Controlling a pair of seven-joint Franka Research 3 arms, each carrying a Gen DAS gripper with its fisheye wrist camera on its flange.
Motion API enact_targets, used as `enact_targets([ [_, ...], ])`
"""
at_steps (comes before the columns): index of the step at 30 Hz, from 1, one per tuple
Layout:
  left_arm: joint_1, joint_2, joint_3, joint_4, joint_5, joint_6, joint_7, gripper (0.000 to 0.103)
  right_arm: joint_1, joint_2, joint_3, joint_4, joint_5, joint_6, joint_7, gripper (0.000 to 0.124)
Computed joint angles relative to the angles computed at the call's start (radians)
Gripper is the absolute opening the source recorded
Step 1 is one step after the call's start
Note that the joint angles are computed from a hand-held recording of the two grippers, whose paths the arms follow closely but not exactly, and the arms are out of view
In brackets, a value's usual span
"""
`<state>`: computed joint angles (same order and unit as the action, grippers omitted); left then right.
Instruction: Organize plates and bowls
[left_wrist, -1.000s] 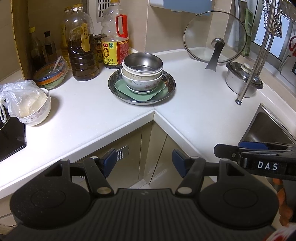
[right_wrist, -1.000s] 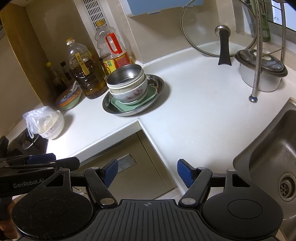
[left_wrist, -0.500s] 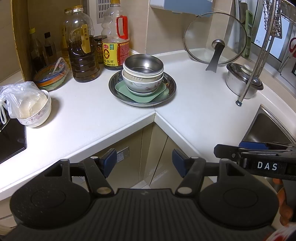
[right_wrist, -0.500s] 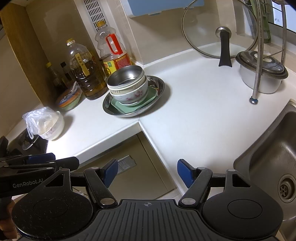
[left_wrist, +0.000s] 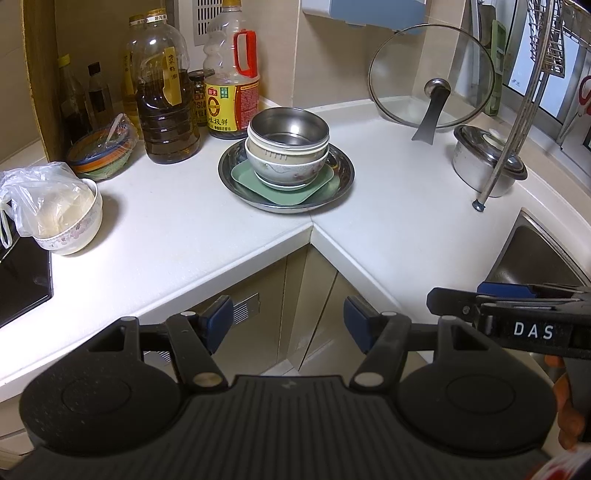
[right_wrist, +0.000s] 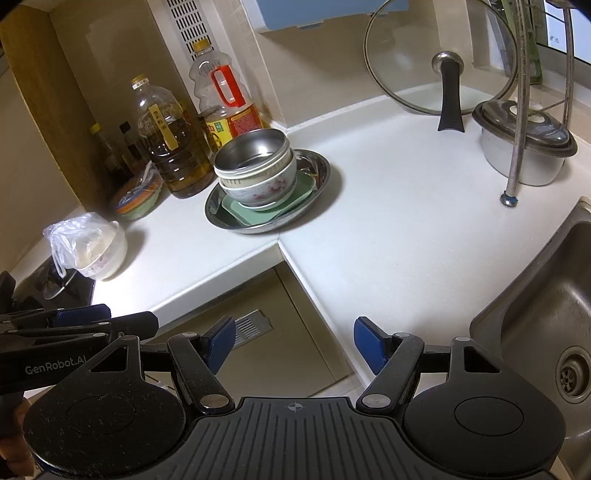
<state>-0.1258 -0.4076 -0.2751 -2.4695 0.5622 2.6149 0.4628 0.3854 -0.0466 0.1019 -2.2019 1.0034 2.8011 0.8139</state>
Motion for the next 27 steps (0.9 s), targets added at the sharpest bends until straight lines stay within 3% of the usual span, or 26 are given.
enact_targets([
  [27,0.011,0.006,0.011,-0.002,-0.003,0.02,0.019,0.064,0.002,0.006,0.003,0.005,-0.008,0.006,0.007,0.071],
])
